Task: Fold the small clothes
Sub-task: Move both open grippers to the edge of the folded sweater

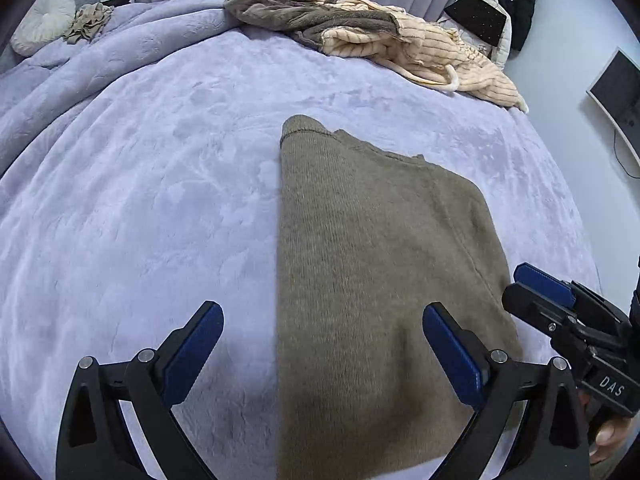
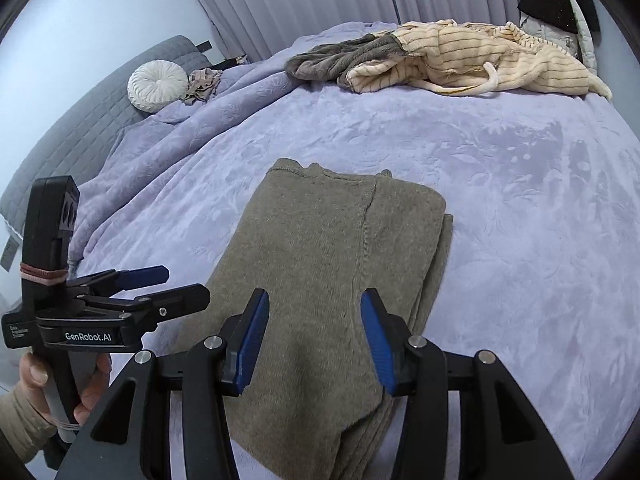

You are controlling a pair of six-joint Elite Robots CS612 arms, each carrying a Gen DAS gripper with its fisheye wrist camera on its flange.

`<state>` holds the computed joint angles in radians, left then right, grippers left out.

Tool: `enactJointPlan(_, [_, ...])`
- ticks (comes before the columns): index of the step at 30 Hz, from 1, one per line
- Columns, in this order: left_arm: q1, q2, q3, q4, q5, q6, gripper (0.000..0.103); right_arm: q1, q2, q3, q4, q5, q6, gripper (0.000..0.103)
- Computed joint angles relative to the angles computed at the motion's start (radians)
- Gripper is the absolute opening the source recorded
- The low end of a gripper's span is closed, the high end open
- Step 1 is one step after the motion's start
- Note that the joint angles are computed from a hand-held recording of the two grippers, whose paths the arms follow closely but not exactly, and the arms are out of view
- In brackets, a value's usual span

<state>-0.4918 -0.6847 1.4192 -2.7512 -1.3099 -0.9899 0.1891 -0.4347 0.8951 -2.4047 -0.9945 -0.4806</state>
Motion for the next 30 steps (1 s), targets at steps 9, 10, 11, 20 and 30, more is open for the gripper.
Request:
enactJointPlan(9, [0.043,0.087,-0.105,0.075,-0.097,0.030,0.101,-0.002,0.119,-0.190,0.178,-0.029,0.049,0.051])
enactJointPlan(10, [0.044,0.090,-0.107,0.072,-0.098,0.037,0.102,-0.003,0.123,-0.192,0.174,-0.025,0.054,0.051])
enactJointPlan(11, [0.045,0.094,-0.109,0.066,-0.104,0.041,0.102,-0.003,0.126,-0.193,0.168,-0.024,0.056,0.051])
enactJointPlan(20, [0.055,0.093,-0.101,0.035,-0.151,0.055,0.103,-0.003,0.122,-0.179,0.140,-0.036,0.066,0.051])
enactJointPlan(30, [0.060,0.003,0.084,-0.186,-0.234,0.061,0.103,-0.062,-0.013,0.074,-0.080,0.022,0.218,0.081])
